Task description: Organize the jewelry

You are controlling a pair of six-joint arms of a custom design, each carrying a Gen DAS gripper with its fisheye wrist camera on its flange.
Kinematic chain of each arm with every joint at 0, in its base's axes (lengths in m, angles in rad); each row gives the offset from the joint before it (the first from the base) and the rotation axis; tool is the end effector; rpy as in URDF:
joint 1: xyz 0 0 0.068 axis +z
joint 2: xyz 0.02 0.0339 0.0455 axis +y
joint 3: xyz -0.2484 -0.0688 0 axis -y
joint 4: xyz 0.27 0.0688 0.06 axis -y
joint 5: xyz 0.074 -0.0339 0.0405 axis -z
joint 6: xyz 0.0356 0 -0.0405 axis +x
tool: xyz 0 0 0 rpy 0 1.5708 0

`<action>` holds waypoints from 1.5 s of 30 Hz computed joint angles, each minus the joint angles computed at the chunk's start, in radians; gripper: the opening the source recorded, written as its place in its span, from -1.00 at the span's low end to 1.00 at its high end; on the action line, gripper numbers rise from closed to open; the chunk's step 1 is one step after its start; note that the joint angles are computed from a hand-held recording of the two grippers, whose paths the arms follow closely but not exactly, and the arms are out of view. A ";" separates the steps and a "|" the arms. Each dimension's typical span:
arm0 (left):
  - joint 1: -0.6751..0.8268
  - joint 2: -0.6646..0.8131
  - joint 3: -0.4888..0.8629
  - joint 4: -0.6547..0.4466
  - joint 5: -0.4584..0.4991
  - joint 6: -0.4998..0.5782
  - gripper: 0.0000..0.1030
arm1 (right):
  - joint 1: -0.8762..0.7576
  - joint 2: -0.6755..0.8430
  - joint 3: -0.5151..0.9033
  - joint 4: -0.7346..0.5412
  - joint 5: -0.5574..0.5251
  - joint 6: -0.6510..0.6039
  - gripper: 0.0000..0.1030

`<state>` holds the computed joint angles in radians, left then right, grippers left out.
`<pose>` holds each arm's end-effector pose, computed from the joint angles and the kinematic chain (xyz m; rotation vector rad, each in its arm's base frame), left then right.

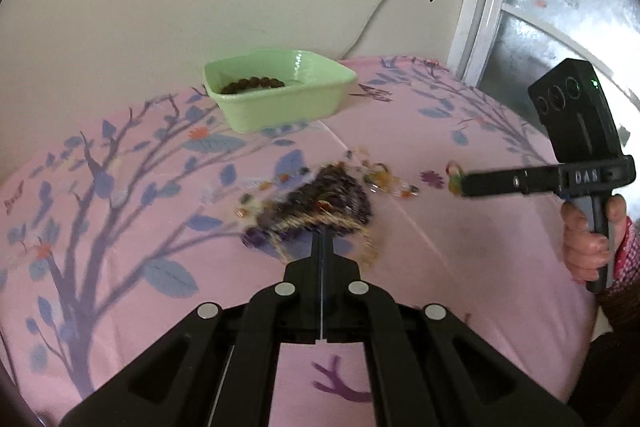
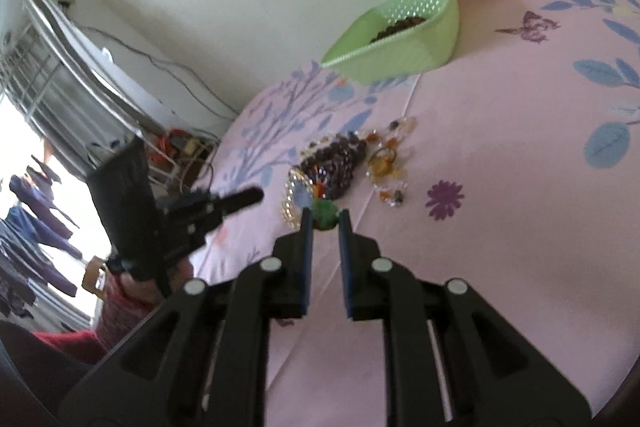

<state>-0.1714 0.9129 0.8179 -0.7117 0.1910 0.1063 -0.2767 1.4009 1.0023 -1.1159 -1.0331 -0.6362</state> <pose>0.2136 -0.0438 0.2655 0.4187 2.3366 -0.2581 0.2540 -0.0403 0.2167 -0.4628 2.3342 1.1836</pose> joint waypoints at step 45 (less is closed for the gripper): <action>-0.176 0.496 0.284 0.103 0.000 0.140 -0.92 | -0.016 -0.089 -0.064 0.184 0.210 0.044 -0.76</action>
<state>-0.3474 1.4093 1.1021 -0.6083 0.1911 0.2464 -0.2929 1.3120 0.9387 -0.9315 -0.8230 -0.5924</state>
